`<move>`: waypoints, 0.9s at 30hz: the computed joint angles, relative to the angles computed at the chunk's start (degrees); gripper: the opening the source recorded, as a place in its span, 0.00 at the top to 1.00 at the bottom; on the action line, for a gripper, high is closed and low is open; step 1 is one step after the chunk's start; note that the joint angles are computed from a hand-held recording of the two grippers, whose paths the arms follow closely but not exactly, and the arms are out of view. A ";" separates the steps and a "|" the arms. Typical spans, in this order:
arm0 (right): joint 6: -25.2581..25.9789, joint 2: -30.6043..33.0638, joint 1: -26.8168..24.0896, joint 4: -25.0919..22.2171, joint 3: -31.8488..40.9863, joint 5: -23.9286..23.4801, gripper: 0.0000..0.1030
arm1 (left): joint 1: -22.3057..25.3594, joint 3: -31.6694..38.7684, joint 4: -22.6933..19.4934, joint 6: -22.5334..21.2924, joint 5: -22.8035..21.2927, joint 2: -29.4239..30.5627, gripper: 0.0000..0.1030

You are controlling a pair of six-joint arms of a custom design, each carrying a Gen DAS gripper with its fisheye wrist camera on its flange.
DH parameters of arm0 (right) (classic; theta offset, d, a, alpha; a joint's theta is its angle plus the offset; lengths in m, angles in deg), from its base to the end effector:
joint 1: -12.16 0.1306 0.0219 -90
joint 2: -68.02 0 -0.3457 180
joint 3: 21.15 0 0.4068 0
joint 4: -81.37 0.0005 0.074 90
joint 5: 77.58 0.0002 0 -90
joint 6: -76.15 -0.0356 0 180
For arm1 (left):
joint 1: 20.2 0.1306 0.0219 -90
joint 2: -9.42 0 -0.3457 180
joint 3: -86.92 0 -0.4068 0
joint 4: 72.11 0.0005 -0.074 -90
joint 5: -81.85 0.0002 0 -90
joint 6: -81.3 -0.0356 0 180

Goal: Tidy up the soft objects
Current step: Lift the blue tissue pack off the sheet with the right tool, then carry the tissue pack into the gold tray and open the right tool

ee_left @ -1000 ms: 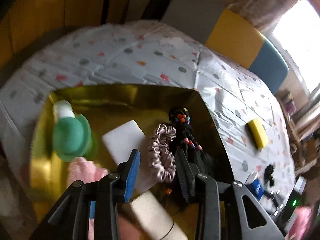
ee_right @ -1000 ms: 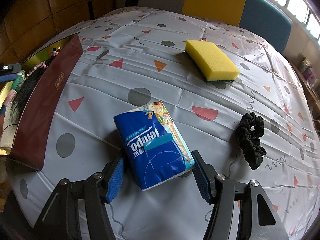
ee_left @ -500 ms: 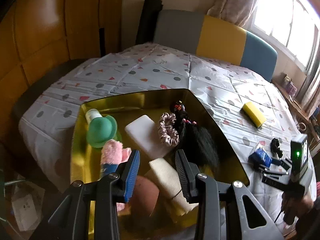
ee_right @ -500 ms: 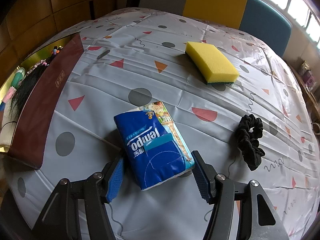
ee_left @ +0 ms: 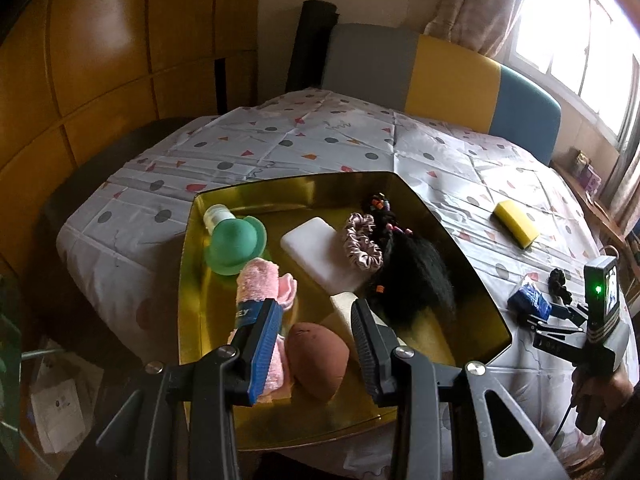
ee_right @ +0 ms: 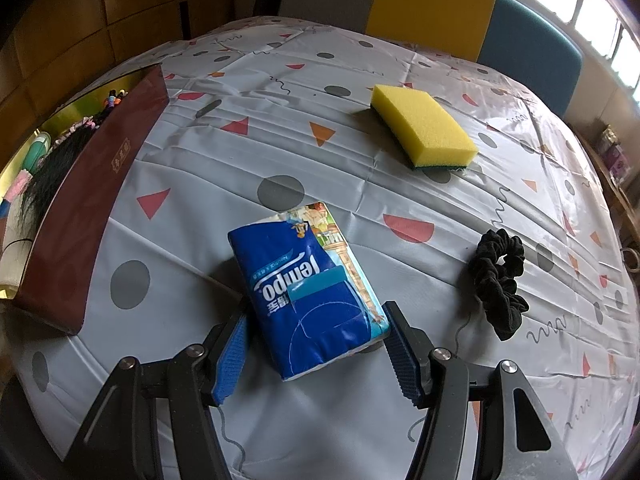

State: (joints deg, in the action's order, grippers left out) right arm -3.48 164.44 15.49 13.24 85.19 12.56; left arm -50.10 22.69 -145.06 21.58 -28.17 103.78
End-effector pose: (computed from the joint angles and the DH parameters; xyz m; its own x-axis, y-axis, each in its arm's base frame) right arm 0.5180 0.0296 0.4509 -0.8245 -0.2283 -0.5178 -0.2086 0.9732 -0.0969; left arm 0.4337 -0.2359 0.5395 -0.7293 -0.1271 -0.6723 -0.0972 0.9919 -0.0821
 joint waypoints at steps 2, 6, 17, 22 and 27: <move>-0.07 -0.06 0.01 0.07 -0.09 0.12 0.39 | 0.07 -0.33 0.04 0.08 -0.12 -0.34 0.64; -0.53 -0.19 0.22 0.26 -0.31 0.68 0.39 | 0.26 -1.06 0.21 0.32 0.23 -1.05 0.64; -4.18 0.28 1.69 -1.29 1.13 4.09 0.40 | 0.65 -2.75 1.07 0.64 0.88 -2.55 0.64; -5.53 0.06 1.96 -1.94 1.55 3.28 0.40 | 1.05 -3.63 1.25 0.94 1.39 -3.19 0.64; -6.88 -1.19 2.40 -1.50 1.50 2.42 0.40 | 1.09 -3.95 1.33 1.24 1.41 -3.49 0.64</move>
